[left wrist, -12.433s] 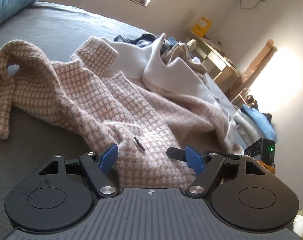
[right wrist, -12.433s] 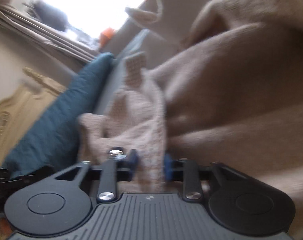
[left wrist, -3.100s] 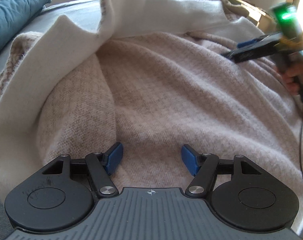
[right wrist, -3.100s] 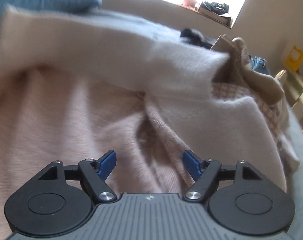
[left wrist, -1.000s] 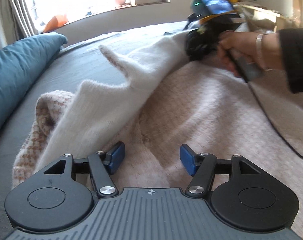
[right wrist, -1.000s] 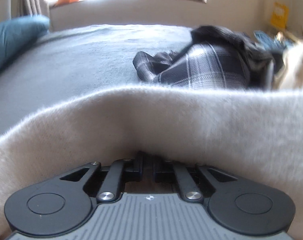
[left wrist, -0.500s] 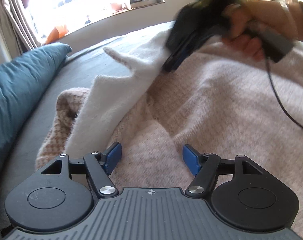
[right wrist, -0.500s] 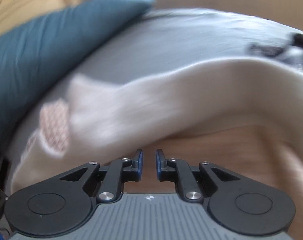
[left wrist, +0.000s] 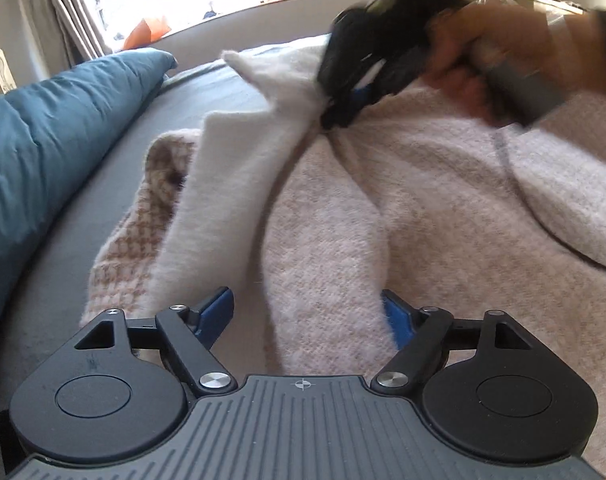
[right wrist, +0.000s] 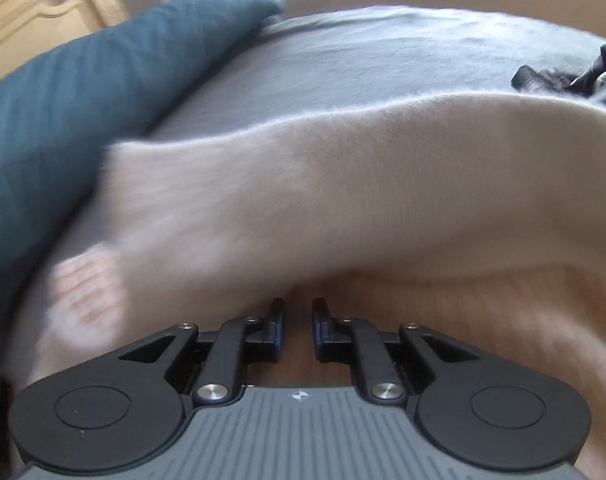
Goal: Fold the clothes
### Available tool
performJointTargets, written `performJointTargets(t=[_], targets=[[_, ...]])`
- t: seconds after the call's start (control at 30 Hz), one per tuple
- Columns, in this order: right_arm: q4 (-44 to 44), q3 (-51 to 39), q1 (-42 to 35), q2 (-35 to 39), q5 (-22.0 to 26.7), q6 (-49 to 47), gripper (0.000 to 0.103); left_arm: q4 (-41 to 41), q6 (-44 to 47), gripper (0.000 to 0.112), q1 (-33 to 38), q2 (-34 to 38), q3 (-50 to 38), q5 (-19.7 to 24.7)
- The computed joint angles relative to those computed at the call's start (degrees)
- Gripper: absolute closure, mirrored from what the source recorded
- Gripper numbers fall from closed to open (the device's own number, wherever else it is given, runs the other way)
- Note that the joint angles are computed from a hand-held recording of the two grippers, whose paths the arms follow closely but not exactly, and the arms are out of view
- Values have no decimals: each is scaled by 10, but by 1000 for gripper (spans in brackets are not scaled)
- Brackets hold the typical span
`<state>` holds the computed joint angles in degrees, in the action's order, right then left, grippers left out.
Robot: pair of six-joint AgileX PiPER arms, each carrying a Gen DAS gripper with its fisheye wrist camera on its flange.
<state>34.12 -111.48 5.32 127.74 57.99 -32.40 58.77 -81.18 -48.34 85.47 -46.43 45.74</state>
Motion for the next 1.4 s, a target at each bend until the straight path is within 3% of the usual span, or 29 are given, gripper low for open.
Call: performJointTargets(t=[0.07,0.13,0.27,0.33,0.4,0.53,0.7,0.83,0.93,1.0,1.1,1.17,1.3,1.4], targets=[[-18,-25,-4,1,74,2,86,-3,4,33,4,-1,1,0],[-56,-42,16,14,106,16,86,-9,10,32,11,-1,-3,2],[-138,-123,75,86,73,123,88,-14,3,31,10,8,-10,22],[-147,-125,81,85,60,146,88,-17,1,31,3,8,-11,36],[-139,-84,79,60,31,131,88,-21,3,31,-6,4,-12,53],[-92,88,32,-66,-27,27,80,-27,8,31,-26,-16,-7,93],[-15,290,-45,-233,22,-173,80,-29,10,31,-35,-19,-1,115],[-103,419,-55,-290,-72,-272,81,-19,19,31,-43,-8,-4,128],[-111,476,-163,-312,-105,-377,82,-14,17,31,-39,-13,1,127],[-143,454,-230,-308,-99,-352,81,-16,15,31,-36,-14,2,132],[-230,452,-284,-316,-135,-313,80,-26,20,31,-35,-11,-5,141],[-190,465,-279,-345,-115,-326,80,-28,27,31,-34,-7,-13,145],[-6,526,-255,-425,-57,-435,80,-26,29,31,-41,10,-24,158],[110,599,-164,-464,-13,-515,80,-28,22,31,-47,21,-32,168]])
